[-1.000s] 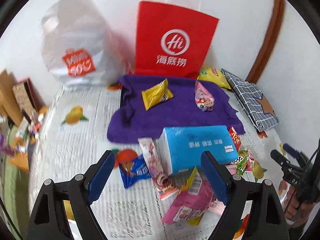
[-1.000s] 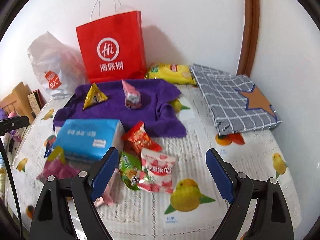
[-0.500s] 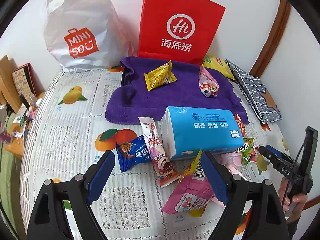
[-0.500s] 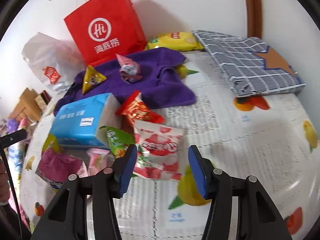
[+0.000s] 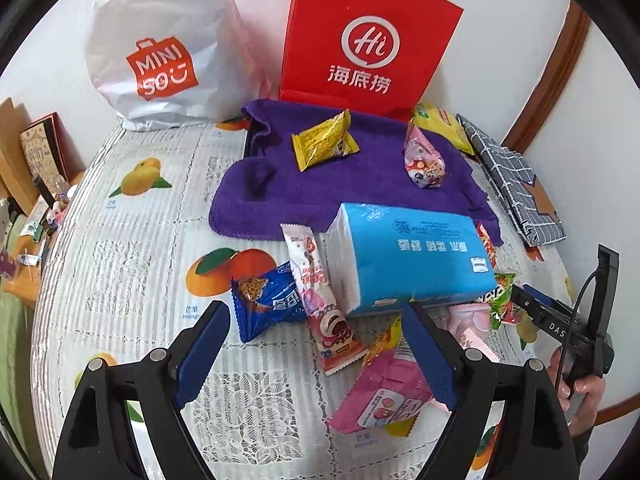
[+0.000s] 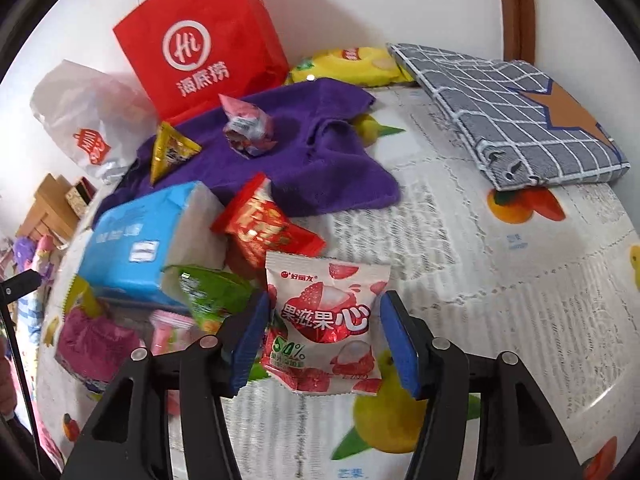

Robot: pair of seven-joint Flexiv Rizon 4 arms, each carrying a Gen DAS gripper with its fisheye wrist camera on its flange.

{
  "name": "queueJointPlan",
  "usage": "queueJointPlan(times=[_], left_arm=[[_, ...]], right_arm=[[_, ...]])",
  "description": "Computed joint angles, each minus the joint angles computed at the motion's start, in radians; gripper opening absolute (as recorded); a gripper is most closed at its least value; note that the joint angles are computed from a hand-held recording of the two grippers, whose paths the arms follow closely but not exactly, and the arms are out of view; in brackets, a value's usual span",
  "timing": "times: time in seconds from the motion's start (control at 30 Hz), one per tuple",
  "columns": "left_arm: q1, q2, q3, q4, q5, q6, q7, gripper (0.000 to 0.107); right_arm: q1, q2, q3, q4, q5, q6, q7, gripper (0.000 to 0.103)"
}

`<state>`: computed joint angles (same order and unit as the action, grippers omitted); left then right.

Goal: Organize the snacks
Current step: 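Move both tools back toward the remaining snacks, then grasp the white-red lychee packet with the right tool while the left tool grasps the blue packet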

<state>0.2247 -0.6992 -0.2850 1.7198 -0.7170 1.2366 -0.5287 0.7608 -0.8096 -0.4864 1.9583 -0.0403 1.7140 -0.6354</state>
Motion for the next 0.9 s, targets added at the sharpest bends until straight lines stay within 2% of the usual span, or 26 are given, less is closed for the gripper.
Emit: queueJointPlan(times=[0.1,0.2,0.3,0.47,0.53,0.57,0.63,0.67,0.8,0.9], left_arm=[[-0.001,-0.012,0.004,-0.013,0.004,0.001,-0.004,0.087],[0.001,-0.021,0.012,-0.026,0.011,-0.021,-0.025,0.087],[0.006,-0.026,0.011,-0.03,0.009,-0.023,-0.026,0.087],[0.016,-0.031,0.014,-0.033,0.009,-0.022,-0.033,0.087],[0.022,-0.032,0.013,-0.031,0.007,-0.013,-0.03,0.087],[0.023,-0.033,0.015,-0.031,0.008,-0.01,-0.031,0.087],[0.023,-0.037,0.021,-0.032,0.015,-0.003,-0.035,0.087],[0.024,-0.04,0.022,-0.031,0.02,0.003,-0.034,0.087],[0.014,-0.059,0.04,-0.046,0.047,0.001,-0.061,0.087],[-0.018,-0.085,0.073,-0.07,0.09,0.042,-0.101,0.087]], right_arm=[[0.002,0.001,-0.004,0.007,-0.005,-0.014,-0.004,0.062],[0.034,-0.01,-0.045,0.013,-0.016,-0.037,0.004,0.066],[0.016,-0.015,-0.031,0.003,-0.032,-0.049,0.01,0.068],[0.11,-0.059,-0.142,0.001,-0.072,-0.109,0.042,0.072],[0.148,-0.076,-0.187,0.011,-0.101,-0.113,0.053,0.07],[0.143,-0.074,-0.182,0.012,-0.1,-0.106,0.049,0.068],[0.141,-0.069,-0.179,0.025,-0.093,-0.084,0.052,0.054],[0.152,-0.07,-0.191,0.03,-0.089,-0.088,0.055,0.051],[0.173,-0.061,-0.208,0.06,-0.05,-0.082,0.091,0.048],[0.18,-0.05,-0.209,0.085,-0.028,-0.056,0.098,0.047]])
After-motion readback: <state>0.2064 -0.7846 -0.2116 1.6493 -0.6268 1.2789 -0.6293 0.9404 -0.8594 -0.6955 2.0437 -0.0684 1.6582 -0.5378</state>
